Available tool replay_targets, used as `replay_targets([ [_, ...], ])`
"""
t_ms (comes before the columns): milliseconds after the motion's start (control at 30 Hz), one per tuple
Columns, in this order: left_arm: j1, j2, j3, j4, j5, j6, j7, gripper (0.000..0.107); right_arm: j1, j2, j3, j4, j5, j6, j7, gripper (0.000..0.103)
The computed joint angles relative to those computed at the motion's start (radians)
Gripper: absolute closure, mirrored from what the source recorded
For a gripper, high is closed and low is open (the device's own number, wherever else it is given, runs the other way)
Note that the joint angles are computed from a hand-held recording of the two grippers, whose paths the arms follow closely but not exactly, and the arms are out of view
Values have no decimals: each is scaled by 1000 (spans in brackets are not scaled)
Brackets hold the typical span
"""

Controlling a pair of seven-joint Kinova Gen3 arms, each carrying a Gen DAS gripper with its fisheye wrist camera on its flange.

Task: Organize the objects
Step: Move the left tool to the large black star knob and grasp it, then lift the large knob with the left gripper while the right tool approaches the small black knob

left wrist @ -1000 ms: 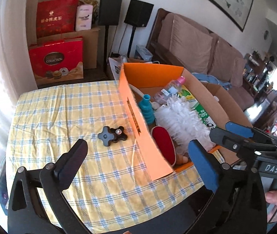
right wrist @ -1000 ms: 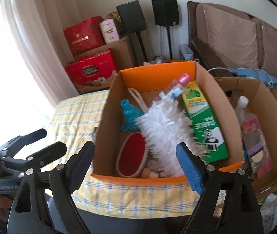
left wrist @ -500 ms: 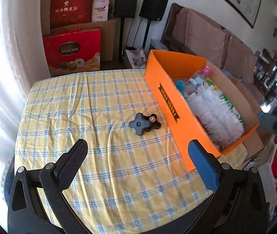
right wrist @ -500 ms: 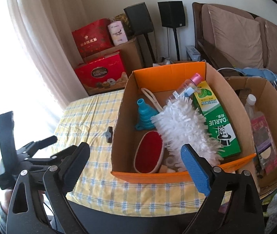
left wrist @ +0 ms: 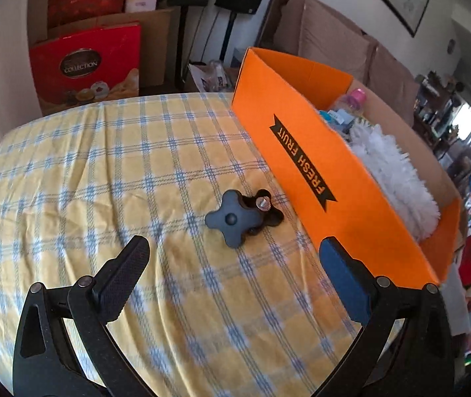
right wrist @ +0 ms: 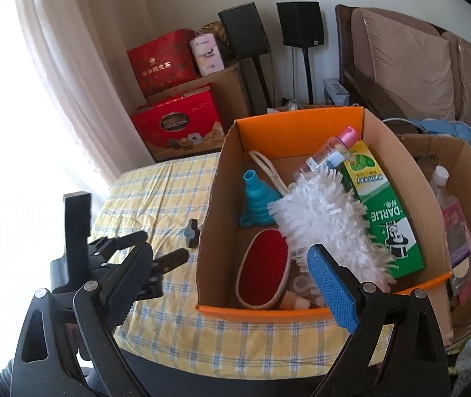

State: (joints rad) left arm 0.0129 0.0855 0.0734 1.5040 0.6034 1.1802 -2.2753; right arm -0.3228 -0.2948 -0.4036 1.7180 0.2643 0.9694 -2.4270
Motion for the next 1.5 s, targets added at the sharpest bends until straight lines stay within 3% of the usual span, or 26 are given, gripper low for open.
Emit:
replay_targets([
  [133,15,15,14,-1,0,-33,-25,10,-1,16,6,-5,8,-6,4,7],
  [300,43,41,32,-25,-53,-57,-32,30,-12,33,33,-1,-6,-19,24,7],
  [433,40,80,41,-58,-49,-20,-40,39,-18,37,48,4,-17,-29,35,7],
  [633,5,129,49,-90,4,40,-37,63,-23,43,55,4,-30,-27,48,7],
  [1067,-47,105,27,-74,28,77,-15,65,-64,112,75,-84,-34,19,139,8],
  [1167,-72,77,11,-61,45,97,-21,65,-85,146,77,-134,-18,42,172,15],
  [1333,-98,38,-22,-62,27,138,16,65,-129,222,113,-234,-44,87,271,51],
  [1500,-123,-4,-50,-57,26,160,10,65,-189,356,145,-381,-52,204,359,60],
])
